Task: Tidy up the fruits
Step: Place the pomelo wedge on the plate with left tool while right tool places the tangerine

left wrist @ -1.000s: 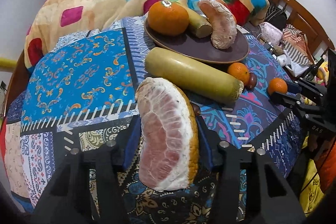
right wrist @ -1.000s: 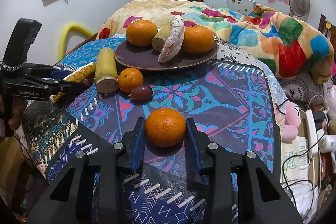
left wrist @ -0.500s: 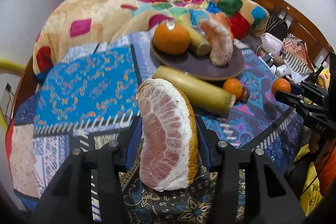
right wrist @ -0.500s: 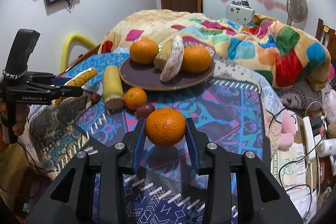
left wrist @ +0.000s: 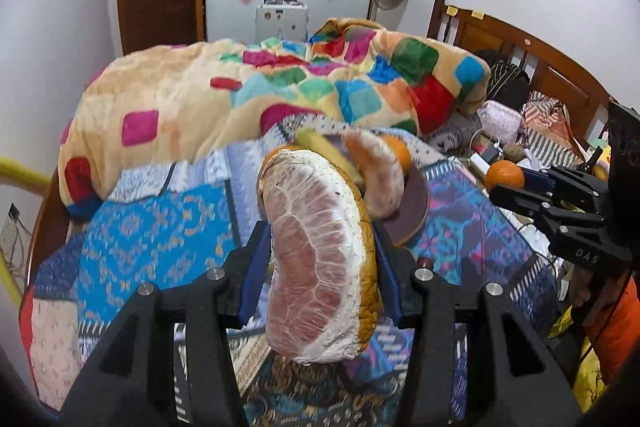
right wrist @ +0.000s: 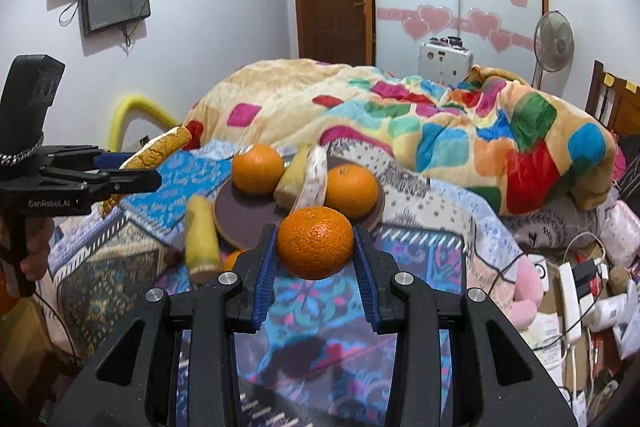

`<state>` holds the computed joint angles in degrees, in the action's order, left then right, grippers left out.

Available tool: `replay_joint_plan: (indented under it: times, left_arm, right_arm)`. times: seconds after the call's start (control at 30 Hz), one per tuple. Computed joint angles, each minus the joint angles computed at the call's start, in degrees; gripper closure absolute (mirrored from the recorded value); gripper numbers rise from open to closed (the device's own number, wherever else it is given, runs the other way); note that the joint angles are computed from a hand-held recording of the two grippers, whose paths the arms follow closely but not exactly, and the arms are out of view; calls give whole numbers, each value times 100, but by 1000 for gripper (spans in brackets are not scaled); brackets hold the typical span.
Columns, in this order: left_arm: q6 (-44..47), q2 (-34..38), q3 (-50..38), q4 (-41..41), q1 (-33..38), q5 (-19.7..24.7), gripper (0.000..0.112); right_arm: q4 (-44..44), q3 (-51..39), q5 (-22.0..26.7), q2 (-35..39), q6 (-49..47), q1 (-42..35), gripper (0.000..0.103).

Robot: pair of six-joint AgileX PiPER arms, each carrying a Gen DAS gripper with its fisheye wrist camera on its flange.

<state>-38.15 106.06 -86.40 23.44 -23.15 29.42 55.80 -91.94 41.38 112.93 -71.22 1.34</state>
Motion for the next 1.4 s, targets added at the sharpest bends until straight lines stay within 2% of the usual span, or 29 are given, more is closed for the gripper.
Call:
replay_joint_plan:
  times: [0.27,0.47,0.7,0.93,1.07,1.17,1.4]
  left_arm:
    - [237,653,-1046,-49,8,252,63]
    - [492,1190,-1781,-183,60,408,63]
    - [823,1984,-2874,-441,130,927,63]
    - [1018,2615,-3782,-521,137,1352,63]
    - [1197,2950,-4281,-640,115,1615,63]
    - [1093,3035,-4395,-357,31,1702,63]
    - [1163,2912,-4208,-413,13,1480,62]
  right_arm:
    - [-141,-666,-24,435,339,85,69]
    - [-658,-1354,24,906,853,190,69]
    - [-1528,-2600,690,1718,1856,307,69]
    - [-2041,-3305,1116,2164,2336,428,69]
    - [-2203,-3303,1068,2171,2388,490,69]
    - [-2258,-3259,1006,2138,2387,520,68]
    - [-2364,-3180,844,2100,2430,571,67]
